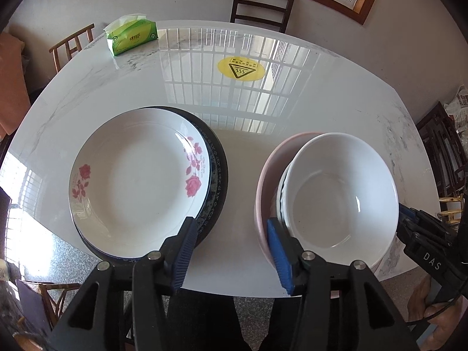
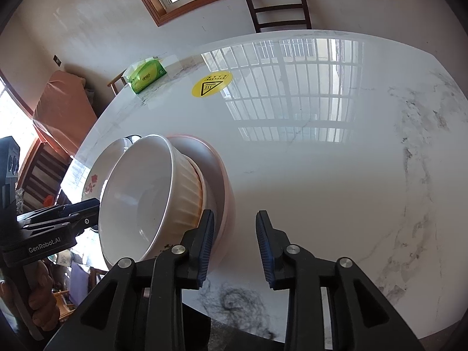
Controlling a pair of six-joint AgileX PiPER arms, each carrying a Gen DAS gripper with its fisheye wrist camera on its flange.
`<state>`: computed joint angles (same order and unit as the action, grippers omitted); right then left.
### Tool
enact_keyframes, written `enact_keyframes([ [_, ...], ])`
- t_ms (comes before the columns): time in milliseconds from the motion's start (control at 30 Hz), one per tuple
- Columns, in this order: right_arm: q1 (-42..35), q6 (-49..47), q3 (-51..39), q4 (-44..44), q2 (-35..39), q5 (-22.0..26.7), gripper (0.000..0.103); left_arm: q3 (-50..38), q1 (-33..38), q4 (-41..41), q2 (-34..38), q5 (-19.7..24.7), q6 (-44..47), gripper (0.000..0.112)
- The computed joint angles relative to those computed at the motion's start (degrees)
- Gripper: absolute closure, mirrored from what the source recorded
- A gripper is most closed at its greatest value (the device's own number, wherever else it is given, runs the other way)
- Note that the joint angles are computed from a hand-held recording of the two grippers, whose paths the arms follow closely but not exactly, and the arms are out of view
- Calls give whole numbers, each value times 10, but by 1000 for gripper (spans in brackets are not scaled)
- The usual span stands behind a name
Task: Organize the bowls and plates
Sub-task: 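Lower the 'Rabbit' bowl into the 'Dog' bowl and open both grippers, then close both grippers on the rim of the pink bowl stack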
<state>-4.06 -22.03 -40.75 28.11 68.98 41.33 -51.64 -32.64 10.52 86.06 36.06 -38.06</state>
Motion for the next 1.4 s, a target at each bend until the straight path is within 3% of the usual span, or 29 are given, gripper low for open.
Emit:
enact_keyframes([
  [133, 27, 49, -14, -59, 3, 4, 71, 3, 3, 2, -1, 2, 13, 51],
  [333, 28, 65, -44, -90, 25, 38, 66, -6, 25, -53, 8, 4, 58, 51],
  [467, 37, 84, -72, -117, 48, 62, 66, -11, 1, -3, 8, 17, 11, 52],
  [600, 31, 81, -102, -117, 87, 87, 66, -38, 2, -19, 23, 52, 36, 52],
  [800, 35, 85, -128, -124, 110, 117, 67, -19, 42, -97, 18, 24, 67, 52],
  [967, 27, 64, -125, -112, 110, 116, 67, -35, 25, -67, 24, 43, 53, 53],
  [1167, 10, 29, -122, -94, 114, 105, 62, -25, 74, -226, 24, 35, 184, 76],
  [1300, 20, 26, -125, -106, 114, 99, 61, -28, 61, -239, 24, 25, 195, 103],
  [1400, 26, 36, -129, -113, 117, 102, 62, -28, 45, -207, 22, 20, 138, 104],
])
